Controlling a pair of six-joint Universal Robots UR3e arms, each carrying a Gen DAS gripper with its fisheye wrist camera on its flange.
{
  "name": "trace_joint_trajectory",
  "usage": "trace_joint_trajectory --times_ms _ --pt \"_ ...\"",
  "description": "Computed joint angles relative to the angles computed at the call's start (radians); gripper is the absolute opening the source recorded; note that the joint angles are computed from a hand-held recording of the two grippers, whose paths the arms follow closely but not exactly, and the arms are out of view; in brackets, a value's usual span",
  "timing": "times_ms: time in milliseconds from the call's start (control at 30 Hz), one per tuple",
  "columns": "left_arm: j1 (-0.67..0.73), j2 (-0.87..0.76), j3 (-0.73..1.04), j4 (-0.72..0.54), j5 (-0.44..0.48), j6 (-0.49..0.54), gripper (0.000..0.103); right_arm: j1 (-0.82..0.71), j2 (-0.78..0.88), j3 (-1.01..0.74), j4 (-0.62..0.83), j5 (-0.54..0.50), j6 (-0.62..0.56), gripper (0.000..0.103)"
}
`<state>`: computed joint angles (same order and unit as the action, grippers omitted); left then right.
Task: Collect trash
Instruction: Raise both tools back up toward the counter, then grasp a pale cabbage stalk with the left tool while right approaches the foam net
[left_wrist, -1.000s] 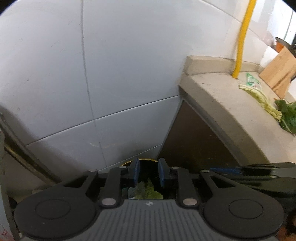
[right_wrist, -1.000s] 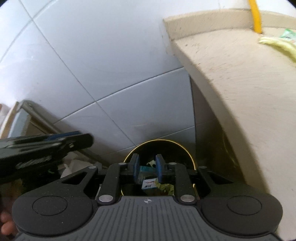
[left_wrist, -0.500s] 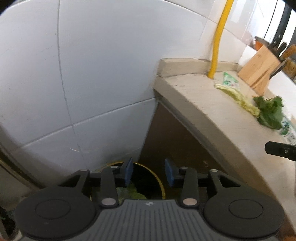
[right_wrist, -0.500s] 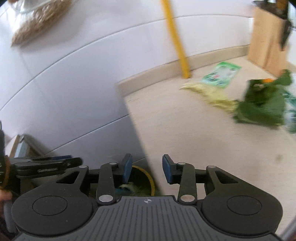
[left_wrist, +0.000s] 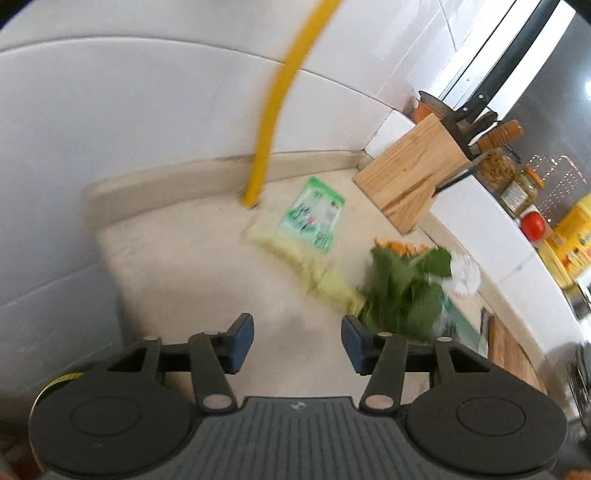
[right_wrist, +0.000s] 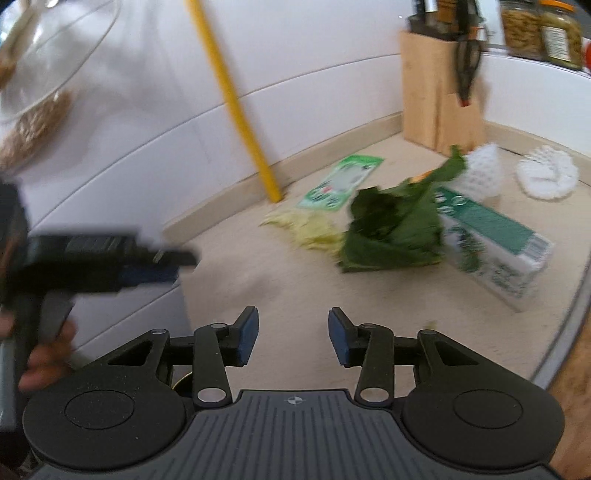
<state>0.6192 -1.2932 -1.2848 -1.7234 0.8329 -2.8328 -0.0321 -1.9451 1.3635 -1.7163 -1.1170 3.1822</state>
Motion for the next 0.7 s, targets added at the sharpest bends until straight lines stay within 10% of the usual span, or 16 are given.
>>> trace_joint_trajectory --times_ms 133,367,600,700 --pt "-0.264 -0.262 0.147 0.242 0.178 -0.341 0.048 -0.186 -0.094 0.038 0.102 0.104 -0.103 0.052" --pt "-0.472 -0.535 0.377 0.306 0.39 -0.597 0.048 -0.568 -0.221 0.031 0.405 0.3 -0.403 0.06" --pt "-0.592 -0.666 0.539 0.31 0.57 -0.633 0.046 -0.753 -0.189 0.013 0.509 0.387 -0.573 0.06" --pt "-0.617 -0.66 0.515 0.337 0.611 -0.574 0.015 -0.8 -0.202 0.034 0.499 0.401 -0.585 0.06"
